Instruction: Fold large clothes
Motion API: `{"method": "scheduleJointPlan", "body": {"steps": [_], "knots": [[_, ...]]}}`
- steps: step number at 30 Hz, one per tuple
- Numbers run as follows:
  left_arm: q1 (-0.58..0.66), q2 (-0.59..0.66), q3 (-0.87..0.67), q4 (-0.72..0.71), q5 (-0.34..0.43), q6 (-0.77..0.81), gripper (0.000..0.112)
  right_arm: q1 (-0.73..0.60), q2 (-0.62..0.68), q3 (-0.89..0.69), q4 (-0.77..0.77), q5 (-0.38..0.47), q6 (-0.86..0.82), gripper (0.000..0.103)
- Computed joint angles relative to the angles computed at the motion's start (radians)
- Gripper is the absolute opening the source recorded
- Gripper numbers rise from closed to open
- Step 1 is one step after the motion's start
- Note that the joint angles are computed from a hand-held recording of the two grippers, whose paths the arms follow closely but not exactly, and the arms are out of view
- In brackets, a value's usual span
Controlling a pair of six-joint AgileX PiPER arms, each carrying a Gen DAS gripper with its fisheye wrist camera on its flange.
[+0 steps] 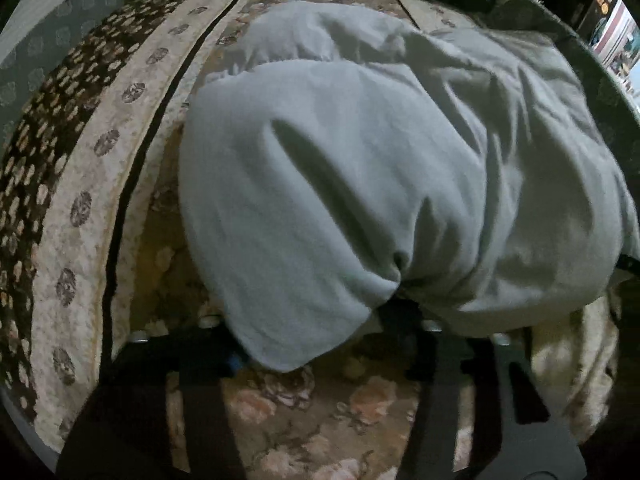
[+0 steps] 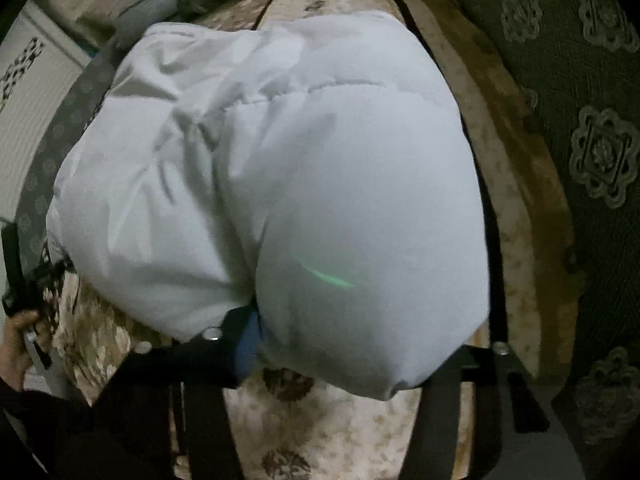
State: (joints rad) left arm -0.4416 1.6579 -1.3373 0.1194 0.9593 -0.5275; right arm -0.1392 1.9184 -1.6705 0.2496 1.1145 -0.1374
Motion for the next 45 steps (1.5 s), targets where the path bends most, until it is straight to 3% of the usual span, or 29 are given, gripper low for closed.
{"method": "scheduleJointPlan", "body": {"steps": [4, 10, 14, 16, 17, 18, 20, 21, 22, 23, 26, 28, 34, 37, 41, 45], "knots": [[0.021, -0.088, 0.061, -0.051, -0.006, 0.061, 0.029, -0.023, -0.055, 0.056, 0.035, 0.014, -0.046, 0.041], [0.116, -0.25, 0.191, -0.173, -0.029, 0.17, 0.027, -0.093, -0.146, 0.117, 0.112, 0.059, -0.129, 0.035], [0.07, -0.314, 0.191, -0.178, 0.017, 0.13, 0.027, -0.133, -0.224, 0.183, 0.145, 0.094, -0.182, 0.035], [0.04, -0.334, 0.194, -0.15, 0.037, 0.125, 0.026, -0.152, -0.276, 0.23, 0.135, 0.094, -0.194, 0.038], [0.025, -0.337, 0.181, -0.126, 0.07, 0.126, 0.027, -0.145, -0.306, 0.253, 0.082, 0.08, -0.163, 0.048], [-0.01, -0.373, 0.189, -0.077, 0.119, 0.097, 0.032, -0.118, -0.317, 0.263, 0.03, 0.065, -0.118, 0.063], [-0.074, -0.401, 0.174, 0.067, 0.195, 0.015, 0.054, -0.063, -0.373, 0.281, -0.107, 0.032, -0.045, 0.075], [-0.103, -0.427, 0.174, 0.133, 0.217, -0.025, 0.082, -0.063, -0.412, 0.288, -0.136, 0.006, -0.019, 0.086], [-0.131, -0.429, 0.158, 0.196, 0.223, -0.068, 0.098, -0.067, -0.446, 0.29, -0.163, -0.016, 0.025, 0.093], [-0.146, -0.472, 0.156, 0.269, 0.237, -0.1, 0.1, -0.07, -0.473, 0.288, -0.187, -0.032, 0.065, 0.099], [-0.168, -0.542, 0.143, 0.381, 0.252, -0.132, 0.1, -0.079, -0.569, 0.279, -0.169, -0.083, 0.134, 0.1], [-0.153, -0.516, 0.107, 0.411, 0.2, -0.132, 0.1, -0.051, -0.621, 0.281, -0.129, -0.128, 0.14, 0.101], [-0.062, -0.536, 0.03, 0.423, 0.172, -0.332, 0.1, 0.154, -0.625, 0.267, -0.349, -0.195, 0.304, 0.101], [-0.132, -0.509, 0.007, 0.515, 0.226, -0.444, 0.1, 0.187, -0.585, 0.247, -0.434, -0.198, 0.345, 0.101], [-0.197, -0.424, -0.045, 0.561, 0.25, -0.451, 0.1, 0.201, -0.592, 0.248, -0.56, -0.222, 0.453, 0.101], [-0.212, -0.381, -0.064, 0.546, 0.238, -0.416, 0.1, 0.142, -0.585, 0.238, -0.422, -0.246, 0.397, 0.101]]}}
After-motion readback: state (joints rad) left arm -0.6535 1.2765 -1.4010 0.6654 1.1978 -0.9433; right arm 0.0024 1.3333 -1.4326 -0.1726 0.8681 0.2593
